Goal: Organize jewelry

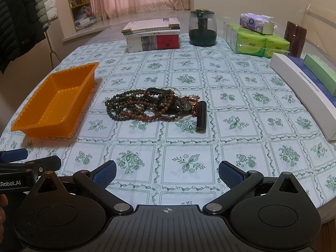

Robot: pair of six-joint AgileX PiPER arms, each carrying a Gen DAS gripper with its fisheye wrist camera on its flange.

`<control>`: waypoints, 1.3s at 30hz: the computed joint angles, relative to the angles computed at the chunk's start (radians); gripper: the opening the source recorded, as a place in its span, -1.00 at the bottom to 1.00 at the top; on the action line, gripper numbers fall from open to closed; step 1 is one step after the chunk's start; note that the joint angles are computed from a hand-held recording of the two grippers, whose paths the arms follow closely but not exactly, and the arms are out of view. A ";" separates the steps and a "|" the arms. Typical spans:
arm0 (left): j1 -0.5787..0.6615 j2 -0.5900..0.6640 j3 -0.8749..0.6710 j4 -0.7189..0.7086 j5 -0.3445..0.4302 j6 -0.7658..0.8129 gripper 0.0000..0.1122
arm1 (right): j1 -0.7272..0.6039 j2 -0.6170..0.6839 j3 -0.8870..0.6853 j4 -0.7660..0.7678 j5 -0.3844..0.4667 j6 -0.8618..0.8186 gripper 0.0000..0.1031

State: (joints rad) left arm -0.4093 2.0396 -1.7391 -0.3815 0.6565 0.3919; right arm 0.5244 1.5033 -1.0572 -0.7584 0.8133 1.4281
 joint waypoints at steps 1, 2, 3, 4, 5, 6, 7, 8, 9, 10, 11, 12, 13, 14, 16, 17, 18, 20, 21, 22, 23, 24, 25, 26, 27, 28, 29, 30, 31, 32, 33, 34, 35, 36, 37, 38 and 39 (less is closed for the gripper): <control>0.001 0.001 -0.001 0.000 0.001 0.001 0.82 | -0.001 -0.001 0.002 0.001 -0.001 0.000 0.99; 0.000 0.000 0.000 0.000 0.000 0.000 0.82 | -0.001 0.000 0.003 0.000 -0.003 0.001 0.99; 0.000 0.000 0.000 0.000 -0.001 -0.001 0.82 | -0.002 0.000 0.003 0.000 -0.004 0.001 0.99; 0.000 0.000 0.000 0.000 -0.002 -0.002 0.82 | -0.002 0.000 0.003 0.000 -0.004 0.001 0.99; 0.000 0.000 0.001 0.001 -0.002 -0.003 0.82 | -0.001 0.000 0.007 -0.003 -0.007 0.006 0.99; 0.002 0.001 -0.001 -0.001 -0.001 -0.001 0.82 | 0.000 -0.001 0.008 -0.004 -0.007 0.008 0.99; 0.001 0.000 0.001 -0.002 -0.002 -0.001 0.82 | -0.001 -0.001 0.008 -0.003 -0.008 0.006 0.99; 0.001 0.000 0.001 -0.002 -0.002 -0.001 0.82 | 0.000 -0.001 0.008 -0.003 -0.008 0.008 0.99; 0.001 0.000 0.002 -0.003 -0.002 0.000 0.82 | 0.000 -0.001 0.007 -0.003 -0.007 0.007 0.99; 0.002 0.000 0.001 -0.003 -0.003 0.000 0.82 | 0.000 -0.001 0.007 -0.003 -0.007 0.006 0.99; 0.001 -0.001 0.003 -0.002 -0.003 -0.001 0.82 | 0.000 0.000 0.007 -0.003 -0.007 0.007 0.99; 0.001 -0.001 0.003 -0.002 -0.003 -0.001 0.82 | 0.000 0.000 0.007 -0.003 -0.008 0.007 0.99; 0.002 0.000 0.002 -0.004 -0.003 0.001 0.82 | 0.000 0.000 0.007 -0.003 -0.008 0.008 0.99; 0.002 0.001 0.000 -0.005 -0.002 0.002 0.82 | 0.000 0.000 0.006 -0.002 -0.006 0.006 0.99; 0.002 0.000 0.001 -0.004 -0.002 0.001 0.82 | -0.001 -0.001 0.005 0.000 -0.006 0.003 0.99; 0.002 -0.001 0.002 -0.004 -0.003 -0.001 0.82 | -0.001 -0.001 0.006 -0.001 -0.006 0.005 0.99; 0.005 0.001 0.000 -0.009 -0.003 -0.004 0.82 | 0.000 -0.002 0.007 -0.003 -0.007 0.009 0.99; 0.013 -0.002 0.000 -0.023 -0.007 -0.009 0.81 | 0.000 -0.003 0.014 -0.013 -0.017 0.026 0.99; 0.020 -0.004 0.000 -0.033 -0.008 -0.012 0.81 | 0.000 -0.006 0.022 -0.022 -0.029 0.042 0.99; 0.034 -0.003 -0.004 -0.056 -0.010 -0.011 0.81 | 0.000 -0.008 0.029 -0.032 -0.038 0.057 0.99; 0.050 -0.004 -0.005 -0.090 -0.012 0.003 0.81 | 0.001 -0.008 0.036 -0.048 -0.046 0.074 0.99; 0.067 -0.004 -0.008 -0.128 -0.011 0.019 0.81 | 0.004 -0.005 0.037 -0.061 -0.045 0.082 0.99; 0.086 -0.003 -0.016 -0.161 -0.009 0.027 0.81 | 0.006 0.000 0.035 -0.073 -0.040 0.089 0.99; 0.110 0.001 -0.025 -0.197 -0.010 0.035 0.81 | 0.010 0.006 0.036 -0.085 -0.039 0.097 0.99; 0.129 0.001 -0.025 -0.225 -0.018 0.042 0.80 | 0.008 0.011 0.035 -0.092 -0.042 0.100 0.99; 0.146 0.006 -0.033 -0.240 -0.022 0.040 0.78 | 0.008 0.015 0.034 -0.097 -0.046 0.104 0.99; 0.164 0.012 -0.042 -0.252 -0.029 0.035 0.75 | 0.009 0.022 0.032 -0.105 -0.051 0.112 0.99; 0.184 0.019 -0.047 -0.269 -0.045 0.030 0.70 | 0.008 0.024 0.031 -0.107 -0.056 0.111 0.99; 0.205 0.032 -0.064 -0.272 -0.061 0.008 0.68 | 0.006 0.026 0.031 -0.116 -0.061 0.113 0.99; 0.218 0.049 -0.090 -0.245 -0.071 -0.032 0.66 | 0.008 0.032 0.029 -0.128 -0.065 0.114 0.99; 0.233 0.069 -0.118 -0.211 -0.079 -0.077 0.65 | 0.009 0.039 0.025 -0.135 -0.067 0.112 0.99; 0.247 0.090 -0.146 -0.193 -0.085 -0.112 0.61 | 0.010 0.044 0.023 -0.143 -0.071 0.111 0.99; 0.263 0.115 -0.180 -0.186 -0.084 -0.138 0.56 | 0.007 0.050 0.018 -0.145 -0.077 0.105 0.99; 0.277 0.143 -0.220 -0.174 -0.078 -0.163 0.45 | 0.005 0.055 0.013 -0.143 -0.080 0.101 0.99; 0.292 0.185 -0.279 -0.161 -0.068 -0.187 0.34 | 0.000 0.061 0.008 -0.140 -0.084 0.099 0.99; 0.300 0.206 -0.303 -0.169 -0.066 -0.182 0.29 | -0.006 0.066 0.002 -0.135 -0.087 0.094 0.99; 0.311 0.251 -0.367 -0.167 -0.047 -0.193 0.24 | -0.011 0.072 -0.004 -0.131 -0.091 0.092 0.99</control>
State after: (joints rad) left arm -0.0986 2.2911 -2.1061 -0.5488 0.6097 0.1984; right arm 0.5138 1.5753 -1.0608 -0.8891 0.7219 1.5198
